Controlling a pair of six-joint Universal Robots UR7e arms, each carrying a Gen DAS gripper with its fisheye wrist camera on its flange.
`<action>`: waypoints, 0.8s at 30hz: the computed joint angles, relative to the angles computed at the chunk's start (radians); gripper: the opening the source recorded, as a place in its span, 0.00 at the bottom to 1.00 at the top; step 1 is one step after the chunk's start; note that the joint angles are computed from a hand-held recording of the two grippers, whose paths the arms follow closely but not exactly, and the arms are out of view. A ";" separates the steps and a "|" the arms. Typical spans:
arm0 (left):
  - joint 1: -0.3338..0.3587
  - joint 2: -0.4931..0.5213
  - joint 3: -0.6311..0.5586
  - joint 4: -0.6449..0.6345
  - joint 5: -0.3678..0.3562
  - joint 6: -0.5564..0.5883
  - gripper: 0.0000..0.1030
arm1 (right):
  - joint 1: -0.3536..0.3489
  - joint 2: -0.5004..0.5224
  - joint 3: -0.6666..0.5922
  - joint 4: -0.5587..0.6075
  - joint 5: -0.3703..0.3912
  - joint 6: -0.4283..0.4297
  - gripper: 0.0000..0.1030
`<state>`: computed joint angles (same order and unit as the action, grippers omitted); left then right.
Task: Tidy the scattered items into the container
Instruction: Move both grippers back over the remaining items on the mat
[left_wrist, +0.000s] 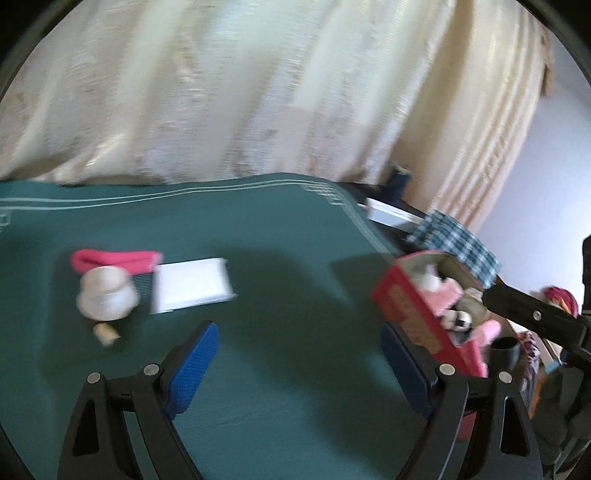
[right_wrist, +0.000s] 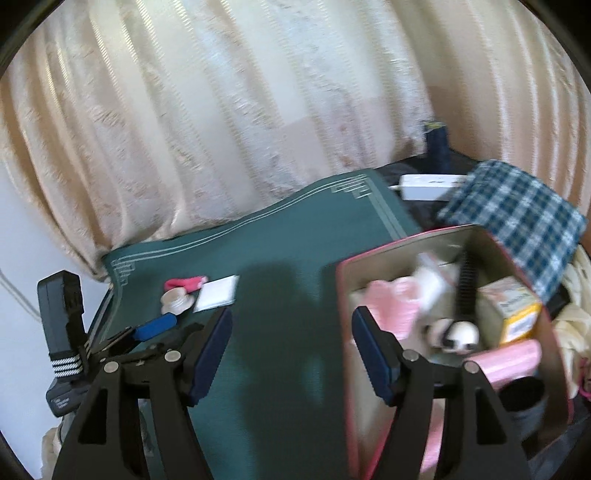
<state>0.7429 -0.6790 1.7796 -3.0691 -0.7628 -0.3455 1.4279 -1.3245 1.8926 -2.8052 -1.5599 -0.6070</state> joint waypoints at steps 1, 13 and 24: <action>0.002 -0.015 0.018 -0.003 0.017 -0.006 0.88 | 0.010 0.008 0.002 0.002 -0.004 -0.001 0.70; 0.067 -0.121 0.107 -0.014 0.140 0.027 0.88 | 0.085 0.107 0.000 0.003 -0.059 0.005 0.70; 0.165 -0.094 0.011 0.014 0.114 0.140 0.88 | 0.117 0.207 -0.036 0.003 -0.109 0.024 0.70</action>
